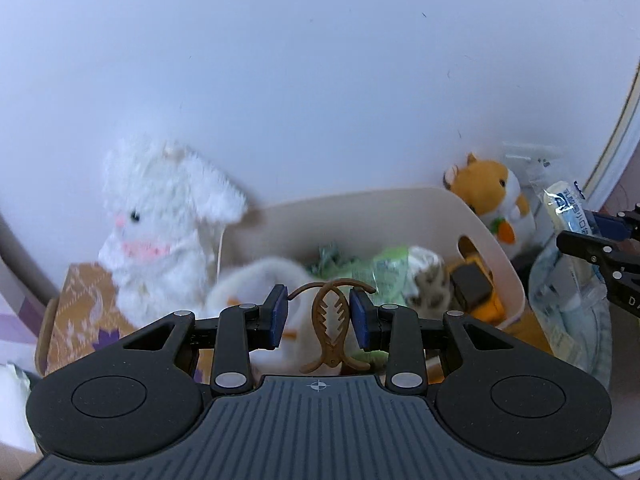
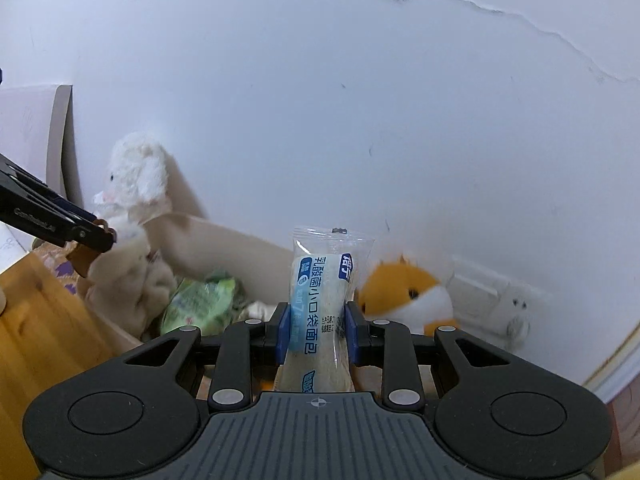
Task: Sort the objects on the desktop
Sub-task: 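Lift the hair clip and wrapped pack over the basket with both tools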
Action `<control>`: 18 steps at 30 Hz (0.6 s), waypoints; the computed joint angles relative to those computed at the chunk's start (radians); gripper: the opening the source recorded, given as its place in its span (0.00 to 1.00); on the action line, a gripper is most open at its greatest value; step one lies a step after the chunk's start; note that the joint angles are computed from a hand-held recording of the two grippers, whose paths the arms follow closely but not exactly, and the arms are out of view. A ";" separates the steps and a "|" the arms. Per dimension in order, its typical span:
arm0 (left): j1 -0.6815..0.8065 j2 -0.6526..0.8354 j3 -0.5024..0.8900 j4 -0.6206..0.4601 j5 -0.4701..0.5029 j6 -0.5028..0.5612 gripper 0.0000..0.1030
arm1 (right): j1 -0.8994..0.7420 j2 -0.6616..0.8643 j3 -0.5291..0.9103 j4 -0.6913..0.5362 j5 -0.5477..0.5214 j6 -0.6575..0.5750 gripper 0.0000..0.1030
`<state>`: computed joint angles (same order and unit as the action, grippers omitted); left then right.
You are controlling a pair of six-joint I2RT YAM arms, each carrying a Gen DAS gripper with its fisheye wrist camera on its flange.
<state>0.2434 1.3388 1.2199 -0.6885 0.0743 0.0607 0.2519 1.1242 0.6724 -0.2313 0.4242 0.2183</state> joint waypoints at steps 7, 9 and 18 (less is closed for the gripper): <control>-0.032 0.111 0.041 0.074 -0.064 -0.071 0.33 | -0.035 0.137 0.074 0.104 -0.029 -0.081 0.25; -0.040 0.141 0.048 0.091 -0.087 -0.097 0.33 | -0.037 0.188 0.093 0.135 -0.030 -0.102 0.25; -0.087 0.246 0.059 0.141 -0.181 -0.154 0.33 | -0.056 0.423 0.179 0.212 -0.091 -0.082 0.25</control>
